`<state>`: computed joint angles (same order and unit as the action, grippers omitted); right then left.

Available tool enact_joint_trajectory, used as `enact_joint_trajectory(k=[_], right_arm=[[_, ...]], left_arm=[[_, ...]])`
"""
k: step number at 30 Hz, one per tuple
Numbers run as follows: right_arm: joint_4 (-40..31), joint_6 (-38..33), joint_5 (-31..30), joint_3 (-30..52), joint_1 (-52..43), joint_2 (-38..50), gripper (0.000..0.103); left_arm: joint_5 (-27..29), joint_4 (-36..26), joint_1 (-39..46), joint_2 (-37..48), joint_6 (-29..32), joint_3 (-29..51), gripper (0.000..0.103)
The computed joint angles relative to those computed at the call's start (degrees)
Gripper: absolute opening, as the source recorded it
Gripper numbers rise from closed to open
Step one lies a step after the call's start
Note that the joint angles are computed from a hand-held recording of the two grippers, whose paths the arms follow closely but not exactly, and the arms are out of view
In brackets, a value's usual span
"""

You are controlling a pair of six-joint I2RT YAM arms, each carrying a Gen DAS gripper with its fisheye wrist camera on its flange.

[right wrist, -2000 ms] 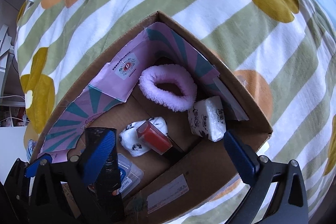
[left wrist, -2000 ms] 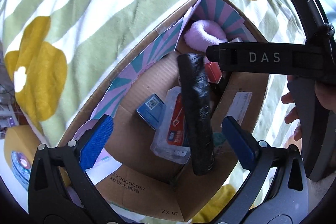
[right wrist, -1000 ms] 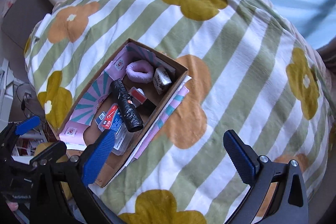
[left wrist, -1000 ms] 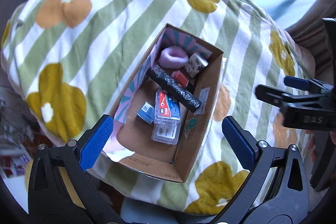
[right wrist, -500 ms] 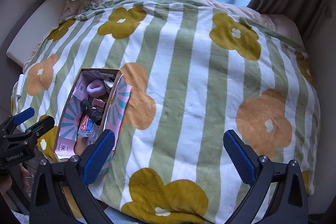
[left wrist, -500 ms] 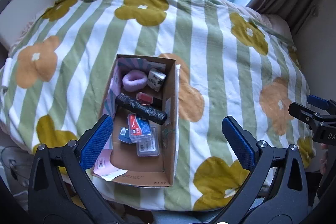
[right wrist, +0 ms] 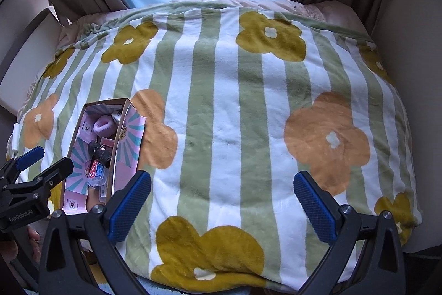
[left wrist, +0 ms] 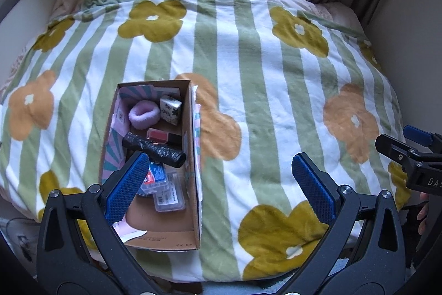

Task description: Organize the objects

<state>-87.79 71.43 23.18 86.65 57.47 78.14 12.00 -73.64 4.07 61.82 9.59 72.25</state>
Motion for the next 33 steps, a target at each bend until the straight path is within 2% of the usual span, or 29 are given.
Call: enact_joint_trajectory(k=[33], right_arm=[[0.07, -1.10, 0.59, 0.82, -0.75, 0.16, 0.103]], left_arm=[[-0.67, 0.46, 0.16, 0.37, 1.04, 0.48, 0.103]])
